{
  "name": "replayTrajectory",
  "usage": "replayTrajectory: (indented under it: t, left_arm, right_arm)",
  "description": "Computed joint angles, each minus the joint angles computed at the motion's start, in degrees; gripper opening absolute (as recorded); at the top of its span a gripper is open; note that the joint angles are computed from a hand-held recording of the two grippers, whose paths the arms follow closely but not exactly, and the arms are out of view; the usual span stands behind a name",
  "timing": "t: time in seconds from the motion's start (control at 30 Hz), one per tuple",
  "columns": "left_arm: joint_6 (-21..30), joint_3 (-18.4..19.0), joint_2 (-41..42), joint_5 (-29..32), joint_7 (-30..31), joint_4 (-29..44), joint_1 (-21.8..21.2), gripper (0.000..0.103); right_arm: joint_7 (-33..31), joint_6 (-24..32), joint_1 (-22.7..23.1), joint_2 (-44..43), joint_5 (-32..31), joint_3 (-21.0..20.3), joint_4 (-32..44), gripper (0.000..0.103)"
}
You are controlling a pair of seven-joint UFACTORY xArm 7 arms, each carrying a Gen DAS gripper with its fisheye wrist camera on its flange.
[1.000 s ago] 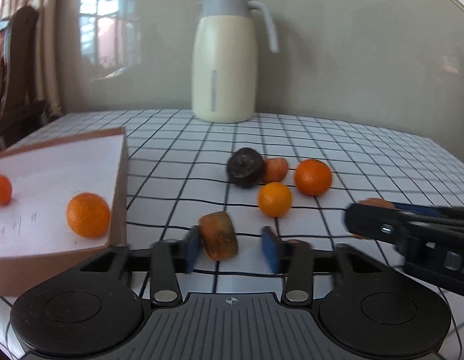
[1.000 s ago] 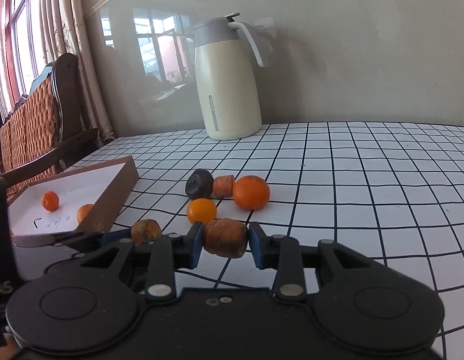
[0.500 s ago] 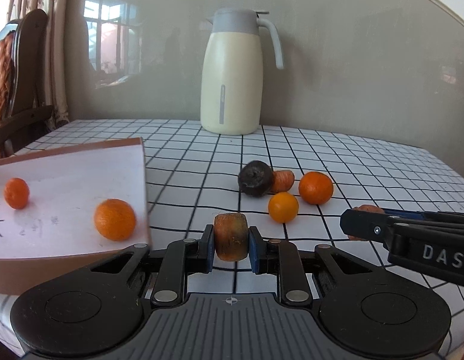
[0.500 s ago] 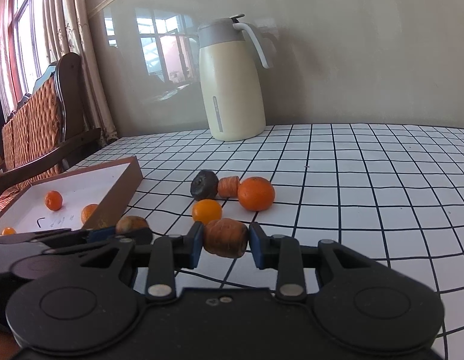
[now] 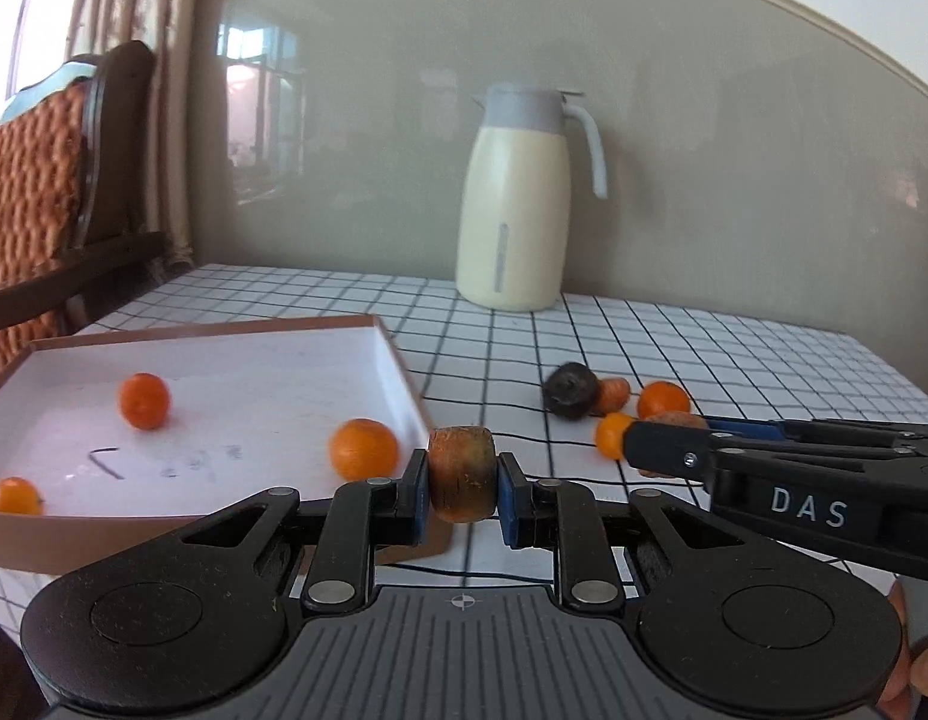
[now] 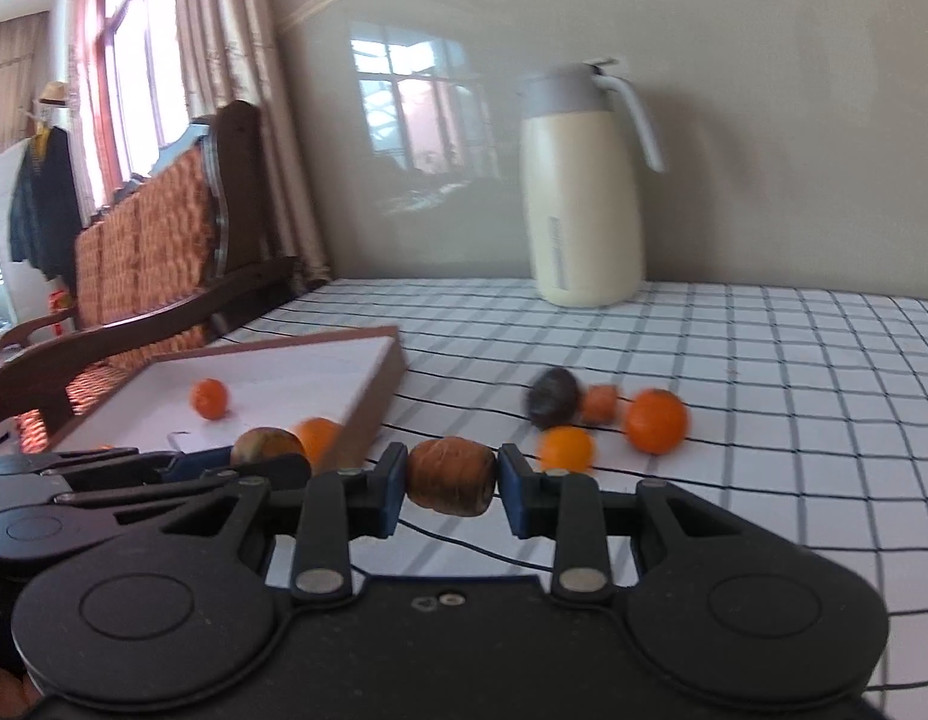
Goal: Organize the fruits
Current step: 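Carry the brown fruit in the left tool while the right tool carries its brown fruit to the box, then open the left tool over the box while the right tool releases its brown fruit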
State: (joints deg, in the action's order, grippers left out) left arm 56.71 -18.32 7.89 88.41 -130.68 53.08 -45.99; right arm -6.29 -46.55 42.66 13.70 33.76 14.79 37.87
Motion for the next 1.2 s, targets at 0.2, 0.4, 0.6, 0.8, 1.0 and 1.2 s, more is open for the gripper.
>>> replayTrajectory:
  t: [0.2, 0.4, 0.6, 0.8, 1.0, 1.2]
  left_arm:
    - [3.23, -1.52, -6.11, -2.52, -2.33, -5.97, 0.31, 0.023]
    - [6.12, -3.54, -11.67, -6.71, -4.35, -11.96, 2.12, 0.023]
    - [9.18, -4.92, -16.61, -10.89, -5.34, -17.05, 4.66, 0.023]
    - [10.53, -5.2, -20.06, -13.42, -5.19, -20.43, 8.11, 0.023]
    - [8.22, -3.87, -22.1, -13.34, -4.39, -22.16, 12.15, 0.023]
    - [0.83, 0.12, -21.47, -13.77, -1.9, -22.3, 17.53, 0.061]
  right_arm:
    - [1.43, 0.23, 0.36, 2.0, -4.99, 0.52, 3.28, 0.024]
    - [1.36, -0.09, 2.13, 6.19, -7.97, 0.15, 8.97, 0.024]
    - [-1.54, -0.2, 5.19, 10.33, -6.63, -1.2, 15.24, 0.024]
    - [-5.01, 0.99, 7.2, 13.64, -3.78, -2.32, 21.38, 0.024]
    - [-8.07, 4.35, 8.42, 17.05, -0.02, -4.02, 27.97, 0.024]
    - [-10.58, 7.35, 10.25, 19.92, 4.25, -6.51, 33.46, 0.07]
